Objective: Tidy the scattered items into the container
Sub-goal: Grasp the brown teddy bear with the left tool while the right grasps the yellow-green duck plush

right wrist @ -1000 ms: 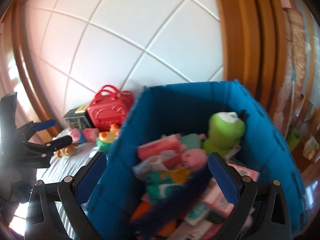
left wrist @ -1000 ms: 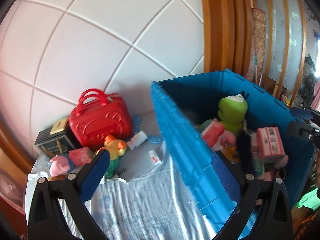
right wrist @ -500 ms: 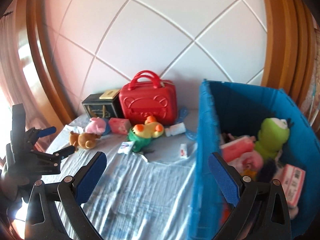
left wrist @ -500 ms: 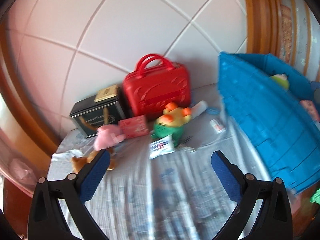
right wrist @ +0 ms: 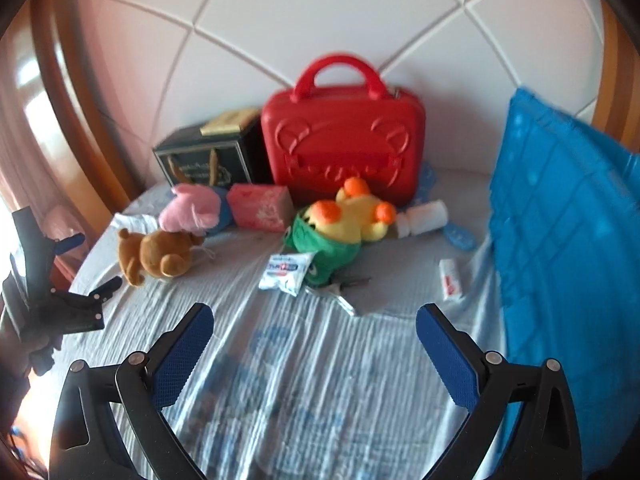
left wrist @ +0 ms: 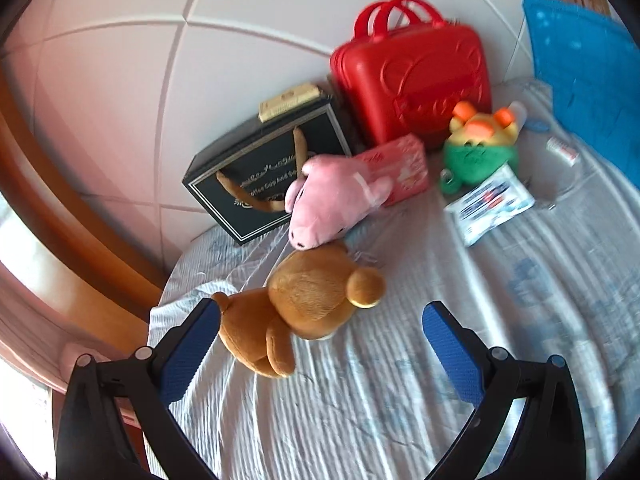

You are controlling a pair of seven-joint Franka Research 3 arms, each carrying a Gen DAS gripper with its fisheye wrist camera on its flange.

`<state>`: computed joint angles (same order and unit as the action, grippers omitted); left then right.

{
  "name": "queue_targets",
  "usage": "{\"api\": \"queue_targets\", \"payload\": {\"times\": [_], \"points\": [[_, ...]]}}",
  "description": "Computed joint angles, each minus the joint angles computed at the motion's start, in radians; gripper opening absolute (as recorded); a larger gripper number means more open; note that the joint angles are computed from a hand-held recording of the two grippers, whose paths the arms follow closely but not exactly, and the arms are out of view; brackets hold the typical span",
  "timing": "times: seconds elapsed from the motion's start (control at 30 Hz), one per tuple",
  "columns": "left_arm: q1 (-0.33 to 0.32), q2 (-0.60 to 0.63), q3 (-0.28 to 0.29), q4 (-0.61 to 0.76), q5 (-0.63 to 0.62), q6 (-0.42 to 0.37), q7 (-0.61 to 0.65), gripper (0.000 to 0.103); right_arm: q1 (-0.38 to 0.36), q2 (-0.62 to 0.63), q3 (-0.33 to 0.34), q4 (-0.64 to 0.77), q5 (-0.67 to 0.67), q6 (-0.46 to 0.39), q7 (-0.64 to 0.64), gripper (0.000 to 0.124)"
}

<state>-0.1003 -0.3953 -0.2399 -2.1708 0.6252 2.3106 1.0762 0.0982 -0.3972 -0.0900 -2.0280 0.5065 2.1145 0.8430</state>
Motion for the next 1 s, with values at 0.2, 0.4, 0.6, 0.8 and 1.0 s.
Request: {"api": "queue_targets", "payload": {"times": [0.2, 0.4, 0.6, 0.8, 1.0], "points": [[0.056, 0.091, 0.049, -0.066, 0.1, 0.185, 0.036, 0.103, 0.029, 0.035, 0.062, -0.079, -0.04, 0.121, 0.026, 0.103], [0.091, 0.203, 0.092, -0.072, 0.096, 0.336, 0.129, 0.103, 0.052, 0.147, 0.1, -0.073, -0.102, 0.26, 0.091, 0.103], [0.111, 0.296, 0.06, -0.006, 0.311, 0.311, -0.035, 0.103, 0.069, 0.377, 0.124, 0.059, -0.194, 0.405, 0.272, 0.103], [0.078, 0.313, 0.072, 0.014, 0.327, 0.257, -0.104, 0.103, 0.089, 0.588, 0.12, 0.275, -0.225, 0.364, 0.449, 0.103], [0.056, 0.326, 0.072, 0.03, 0.347, 0.21, -0.138, 0.103, 0.116, 0.707, 0.12, 0.418, -0.237, 0.312, 0.531, 0.103]]}}
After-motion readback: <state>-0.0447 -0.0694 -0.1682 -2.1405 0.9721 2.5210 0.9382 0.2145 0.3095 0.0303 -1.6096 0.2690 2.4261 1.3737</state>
